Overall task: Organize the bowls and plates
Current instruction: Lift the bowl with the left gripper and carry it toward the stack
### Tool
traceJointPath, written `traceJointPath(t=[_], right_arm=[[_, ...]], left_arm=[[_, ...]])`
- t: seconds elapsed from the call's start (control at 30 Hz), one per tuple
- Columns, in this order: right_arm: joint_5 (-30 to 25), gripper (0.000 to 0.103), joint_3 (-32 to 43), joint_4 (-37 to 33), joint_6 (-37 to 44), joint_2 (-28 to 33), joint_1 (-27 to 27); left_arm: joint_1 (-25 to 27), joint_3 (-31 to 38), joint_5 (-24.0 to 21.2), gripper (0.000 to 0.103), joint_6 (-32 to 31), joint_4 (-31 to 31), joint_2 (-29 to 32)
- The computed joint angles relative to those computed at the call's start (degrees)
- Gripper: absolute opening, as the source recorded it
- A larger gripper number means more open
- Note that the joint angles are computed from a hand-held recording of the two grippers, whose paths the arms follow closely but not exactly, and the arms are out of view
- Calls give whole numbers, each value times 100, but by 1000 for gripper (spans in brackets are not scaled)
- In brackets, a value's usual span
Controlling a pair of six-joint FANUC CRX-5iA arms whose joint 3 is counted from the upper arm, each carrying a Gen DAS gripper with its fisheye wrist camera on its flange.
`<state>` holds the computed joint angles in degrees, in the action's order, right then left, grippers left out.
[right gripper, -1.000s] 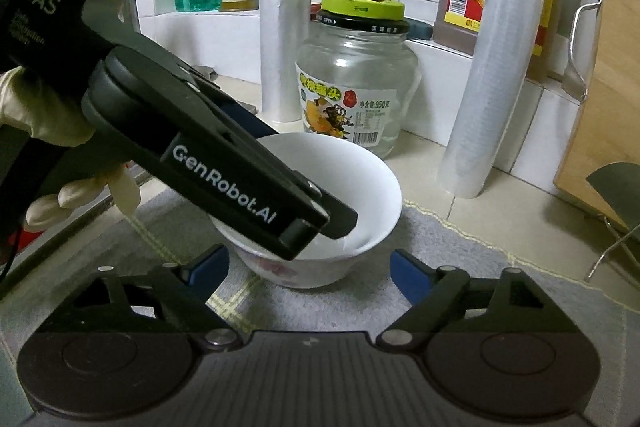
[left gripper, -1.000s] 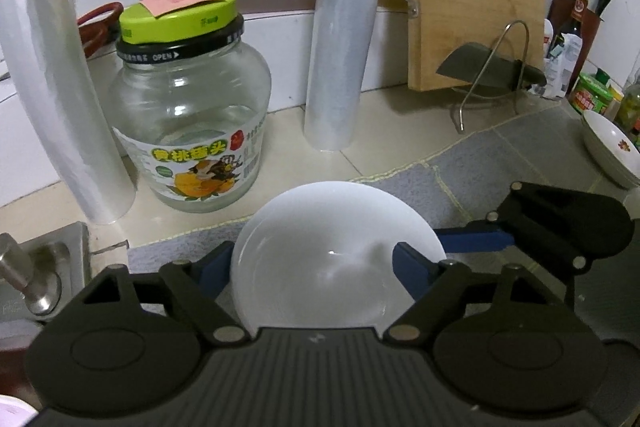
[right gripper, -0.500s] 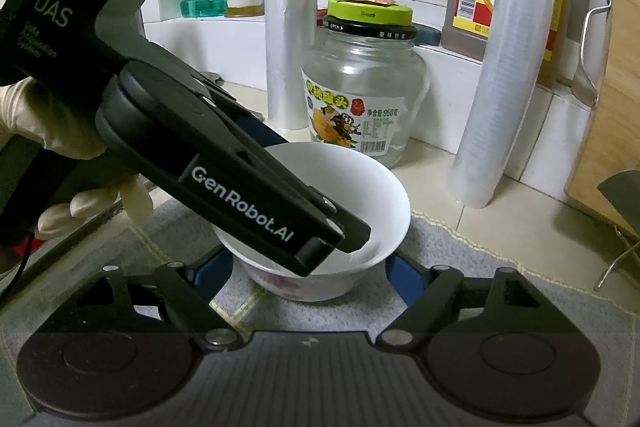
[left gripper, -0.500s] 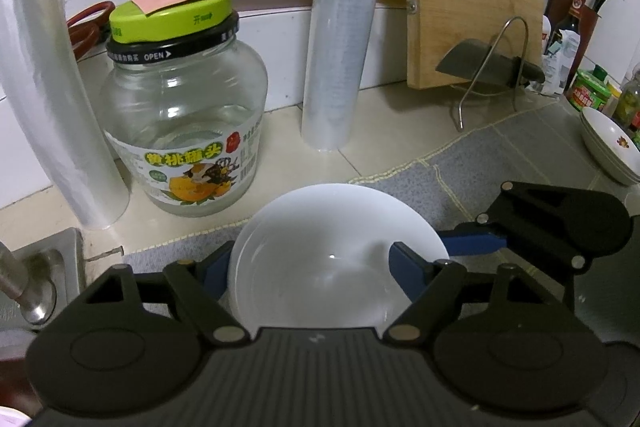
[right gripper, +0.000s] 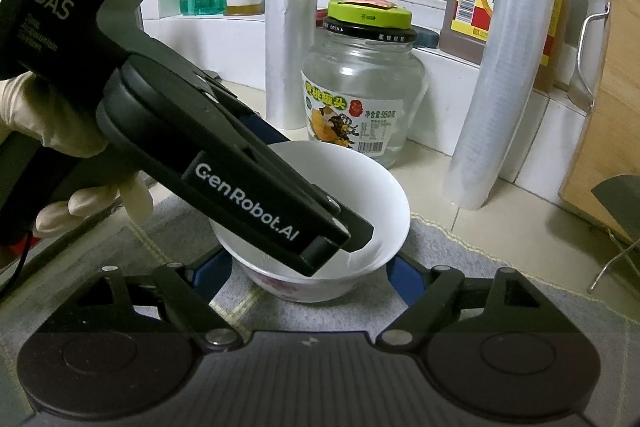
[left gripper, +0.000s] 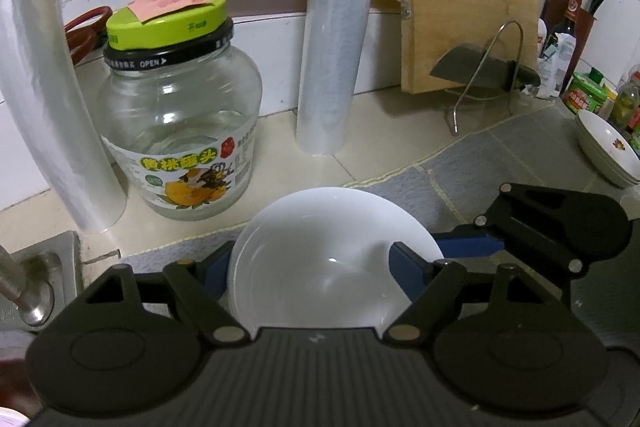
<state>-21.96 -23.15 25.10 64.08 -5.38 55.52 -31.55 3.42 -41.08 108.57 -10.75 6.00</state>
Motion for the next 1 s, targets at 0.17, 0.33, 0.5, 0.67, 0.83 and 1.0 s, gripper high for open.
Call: traceJointPath(t=[0.17, 0.33, 0.5, 0.67, 0.83, 1.0], right_arm=[[-126, 87, 27, -43, 101, -74, 27], [-264, 87, 16, -80, 256, -235, 56], [-426, 87, 18, -310, 492, -439, 76], [-538, 87, -96, -278, 501, -686, 116], [-623, 87, -289, -145, 419, -986, 145], [-726, 87, -490, -69, 304, -1321, 145]], left_arm=[[-56, 53, -31, 80, 40, -38, 1], [-152, 100, -74, 80, 100, -120, -36], [-296, 183, -206, 80, 209, -217, -71], [-513, 350, -367, 80, 352, -419, -63], [-724, 513, -447, 80, 487, -572, -36], [-959, 722, -510, 80, 600, -736, 43]])
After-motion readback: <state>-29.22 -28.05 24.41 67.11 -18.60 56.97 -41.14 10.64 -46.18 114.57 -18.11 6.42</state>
